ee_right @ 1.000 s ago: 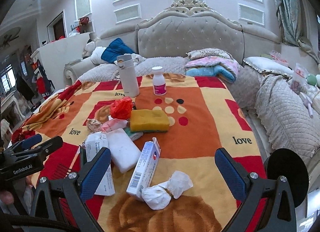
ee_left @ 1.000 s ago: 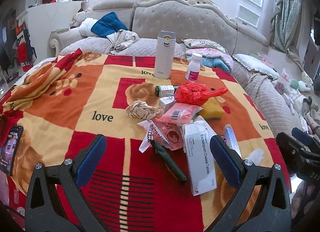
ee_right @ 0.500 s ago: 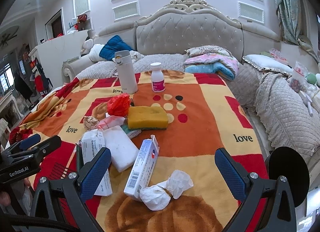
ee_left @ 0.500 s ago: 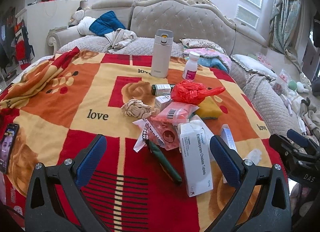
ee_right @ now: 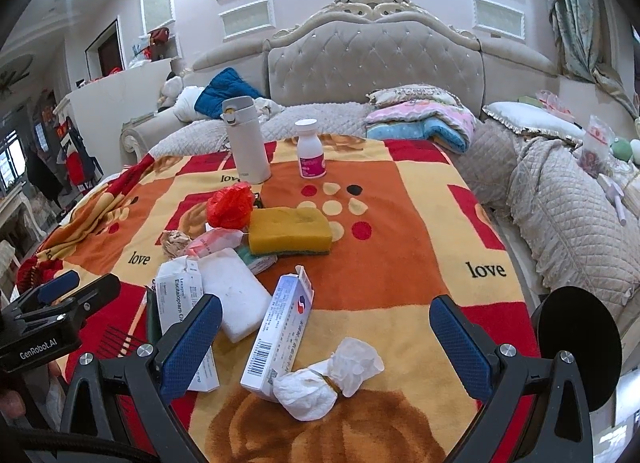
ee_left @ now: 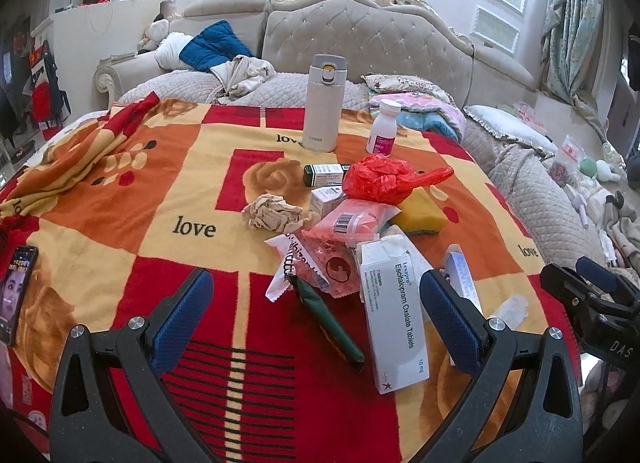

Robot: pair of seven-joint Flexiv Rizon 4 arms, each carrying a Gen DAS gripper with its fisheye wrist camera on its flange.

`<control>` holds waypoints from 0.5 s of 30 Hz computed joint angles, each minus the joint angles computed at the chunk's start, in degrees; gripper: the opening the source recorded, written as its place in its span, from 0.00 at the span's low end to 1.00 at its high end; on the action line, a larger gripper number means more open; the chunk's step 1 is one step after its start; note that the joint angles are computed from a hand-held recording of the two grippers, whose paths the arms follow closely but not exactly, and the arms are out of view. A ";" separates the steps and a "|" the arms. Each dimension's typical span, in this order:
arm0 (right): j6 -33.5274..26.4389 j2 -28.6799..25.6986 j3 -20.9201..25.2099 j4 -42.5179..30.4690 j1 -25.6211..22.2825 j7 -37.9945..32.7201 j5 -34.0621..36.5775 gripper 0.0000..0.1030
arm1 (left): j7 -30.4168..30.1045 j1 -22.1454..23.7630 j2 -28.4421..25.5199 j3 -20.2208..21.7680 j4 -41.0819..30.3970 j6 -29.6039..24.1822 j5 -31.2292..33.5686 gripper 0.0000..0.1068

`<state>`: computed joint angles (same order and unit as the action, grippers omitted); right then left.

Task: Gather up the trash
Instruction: 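Move both tools toward the pile of trash on the blanket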

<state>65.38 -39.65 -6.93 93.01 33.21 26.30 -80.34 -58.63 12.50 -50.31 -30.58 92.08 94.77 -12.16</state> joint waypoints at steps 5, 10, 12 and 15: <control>0.09 -0.01 0.05 0.26 -0.15 -0.09 0.49 1.00 | -0.54 -0.79 -0.20 0.92 -0.39 -0.06 -0.29 0.96; 0.28 -0.16 0.04 0.29 -0.26 -0.18 1.06 1.00 | -1.08 -1.75 -0.37 2.14 -0.83 0.06 -0.38 0.96; 0.22 -0.21 0.06 0.32 -0.23 -0.59 1.49 1.00 | -1.16 -1.83 -0.45 2.25 -0.84 0.16 -0.30 0.96; 0.37 -0.33 0.03 0.32 -0.18 -1.12 2.09 1.00 | -1.20 -1.88 -0.47 2.37 -0.83 0.17 -0.15 0.96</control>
